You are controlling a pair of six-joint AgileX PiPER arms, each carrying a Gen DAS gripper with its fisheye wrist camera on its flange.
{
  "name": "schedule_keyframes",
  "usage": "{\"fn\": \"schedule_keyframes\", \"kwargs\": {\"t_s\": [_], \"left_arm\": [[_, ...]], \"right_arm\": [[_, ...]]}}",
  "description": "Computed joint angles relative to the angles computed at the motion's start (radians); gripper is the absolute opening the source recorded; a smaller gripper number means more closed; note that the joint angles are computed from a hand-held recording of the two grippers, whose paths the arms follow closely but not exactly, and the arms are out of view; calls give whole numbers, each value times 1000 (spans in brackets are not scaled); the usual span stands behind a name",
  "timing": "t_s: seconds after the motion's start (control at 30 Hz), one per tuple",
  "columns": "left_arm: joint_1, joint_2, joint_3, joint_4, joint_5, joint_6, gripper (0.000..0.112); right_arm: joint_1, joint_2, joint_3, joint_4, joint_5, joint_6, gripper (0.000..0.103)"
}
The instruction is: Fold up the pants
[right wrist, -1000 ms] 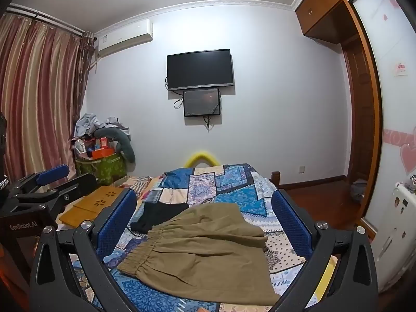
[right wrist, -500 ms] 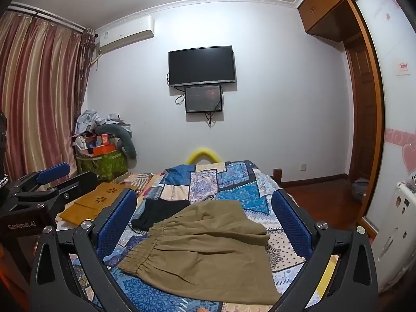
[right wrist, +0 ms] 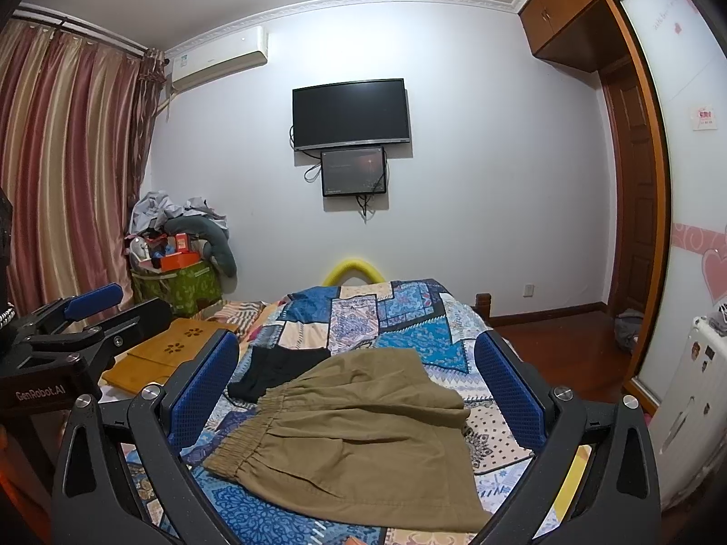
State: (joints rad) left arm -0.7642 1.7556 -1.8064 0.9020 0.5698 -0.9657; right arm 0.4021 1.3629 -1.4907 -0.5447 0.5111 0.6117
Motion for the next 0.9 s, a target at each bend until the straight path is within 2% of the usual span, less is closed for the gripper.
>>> {"fn": "schedule_keyframes", "kwargs": {"t_s": [0.9], "left_arm": [[11, 7, 0, -13, 0, 2, 103]], "right_arm": [[-14, -1, -10, 34, 6, -29, 103]]}}
